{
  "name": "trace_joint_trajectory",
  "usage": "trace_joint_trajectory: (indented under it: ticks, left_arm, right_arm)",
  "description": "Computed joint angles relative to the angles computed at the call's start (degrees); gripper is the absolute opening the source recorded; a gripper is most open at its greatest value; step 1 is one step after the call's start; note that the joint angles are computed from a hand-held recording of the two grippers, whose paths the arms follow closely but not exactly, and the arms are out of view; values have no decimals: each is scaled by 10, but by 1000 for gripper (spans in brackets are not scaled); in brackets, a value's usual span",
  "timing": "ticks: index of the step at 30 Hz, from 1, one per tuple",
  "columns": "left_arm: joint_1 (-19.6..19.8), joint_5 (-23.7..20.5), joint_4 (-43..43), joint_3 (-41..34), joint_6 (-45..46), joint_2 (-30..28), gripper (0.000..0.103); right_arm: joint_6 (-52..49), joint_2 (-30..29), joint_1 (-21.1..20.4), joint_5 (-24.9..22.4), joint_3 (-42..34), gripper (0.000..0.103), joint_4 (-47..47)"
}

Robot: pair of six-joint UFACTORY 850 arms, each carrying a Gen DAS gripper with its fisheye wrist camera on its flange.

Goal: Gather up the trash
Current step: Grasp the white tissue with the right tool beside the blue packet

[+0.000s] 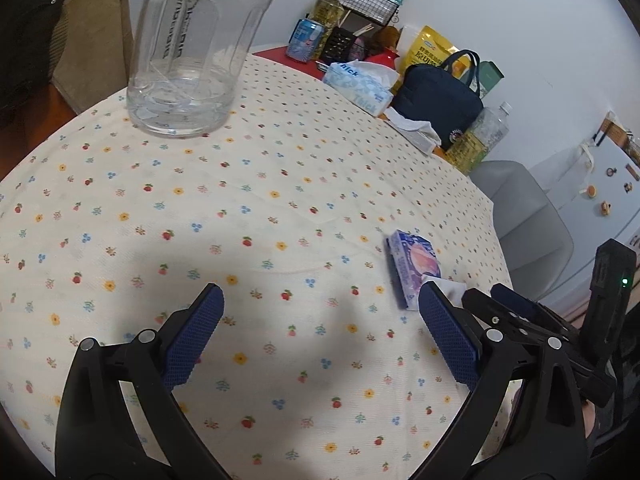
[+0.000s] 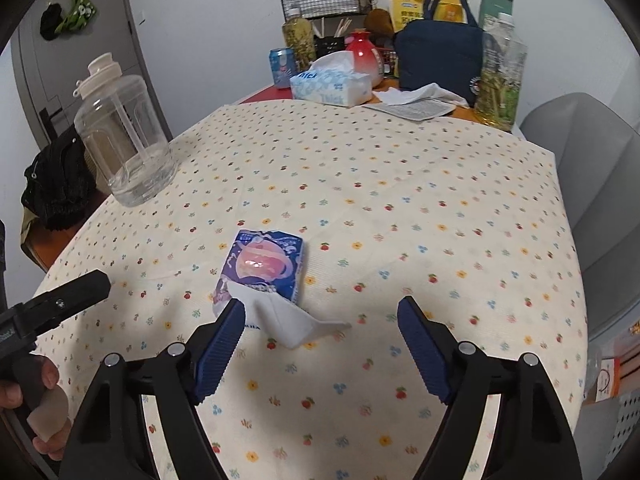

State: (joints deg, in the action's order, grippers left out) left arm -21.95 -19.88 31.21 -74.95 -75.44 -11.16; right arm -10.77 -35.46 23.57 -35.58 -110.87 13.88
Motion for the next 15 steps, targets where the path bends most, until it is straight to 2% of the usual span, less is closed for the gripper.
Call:
trace_joint_trajectory:
  ticks: [3,5,6,7,8,9,15]
  left_arm:
    - [2,-1,1,3,-1,3,97]
    - [3,-1,0,3,1,4,97]
    - [3,-1,-1,3,2,4,97]
    - [2,-1,-2,3,4,3,97]
    - [2,0,-5,2,7,2,97]
    - [2,0,-8,0,10,0,97]
    - [-7,4,-51,-34,66,-28,97]
  right_arm:
    - [-22,-20,3,-13,-22,73,12]
    - [-34,-36,4,-38,-40,53,13]
    - [-57,-41,1,-50,-45,50,40]
    - [-72,-37,-1,-45,-37,39,55]
    - [-85,-32,-1,-40,-30,20,62]
    - [-92,-29,-1,-40,-26,13,66]
    - [-100,6,-11,-26,22,11,78]
